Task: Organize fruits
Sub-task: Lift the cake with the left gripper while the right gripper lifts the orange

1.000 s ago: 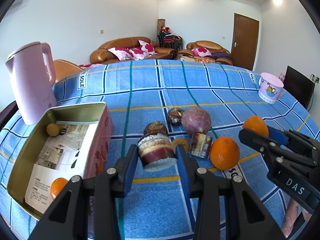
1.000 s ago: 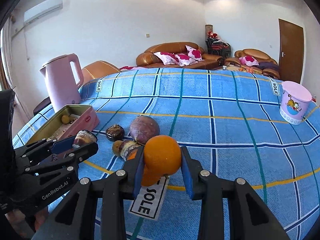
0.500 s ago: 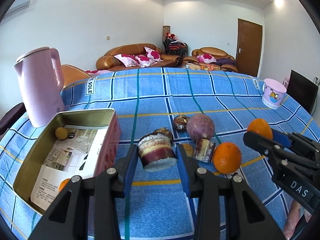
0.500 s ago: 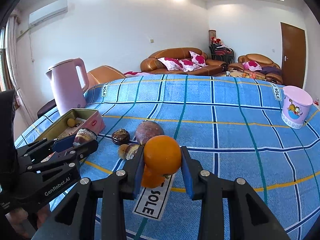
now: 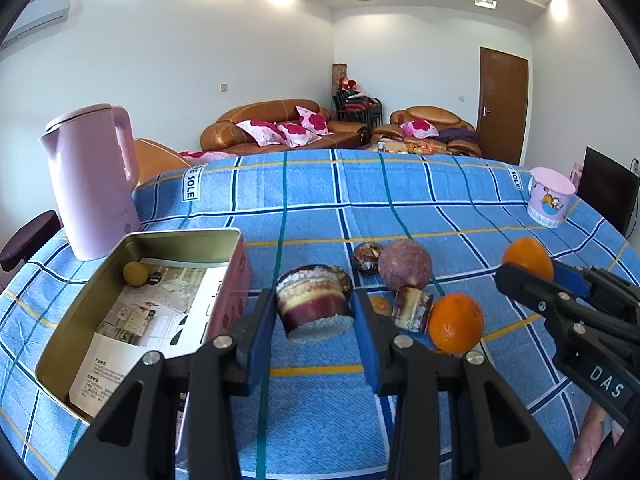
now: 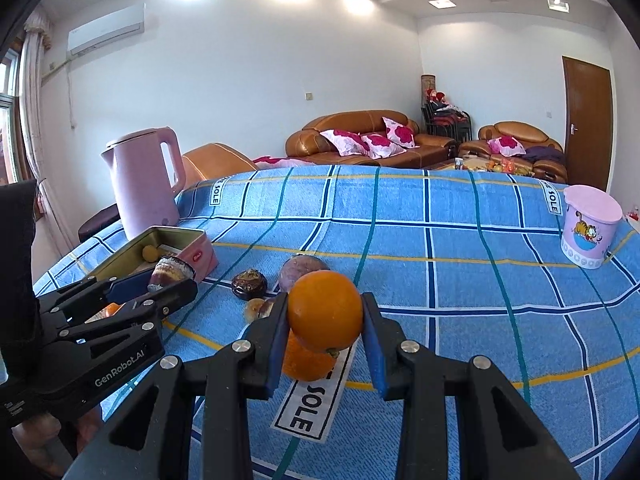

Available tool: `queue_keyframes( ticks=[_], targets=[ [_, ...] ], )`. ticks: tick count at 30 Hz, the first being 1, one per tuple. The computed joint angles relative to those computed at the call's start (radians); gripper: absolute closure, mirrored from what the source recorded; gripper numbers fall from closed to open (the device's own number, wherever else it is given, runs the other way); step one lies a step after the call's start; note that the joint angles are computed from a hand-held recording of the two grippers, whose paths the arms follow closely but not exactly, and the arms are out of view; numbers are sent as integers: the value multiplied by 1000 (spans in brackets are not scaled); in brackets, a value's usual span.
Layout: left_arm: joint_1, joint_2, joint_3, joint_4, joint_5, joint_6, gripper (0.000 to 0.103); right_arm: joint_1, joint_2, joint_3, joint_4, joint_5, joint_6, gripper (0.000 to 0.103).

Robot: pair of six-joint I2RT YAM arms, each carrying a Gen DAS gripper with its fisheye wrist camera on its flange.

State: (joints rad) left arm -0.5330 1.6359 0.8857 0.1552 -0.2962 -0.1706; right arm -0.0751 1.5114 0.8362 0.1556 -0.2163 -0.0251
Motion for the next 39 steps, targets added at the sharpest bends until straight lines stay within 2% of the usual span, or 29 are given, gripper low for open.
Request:
queue_keyframes(
  ticks=[39],
  targets=[
    [-51, -104, -159, 227, -163, 24, 63, 1, -109, -147, 192, -18, -27, 66]
  ],
)
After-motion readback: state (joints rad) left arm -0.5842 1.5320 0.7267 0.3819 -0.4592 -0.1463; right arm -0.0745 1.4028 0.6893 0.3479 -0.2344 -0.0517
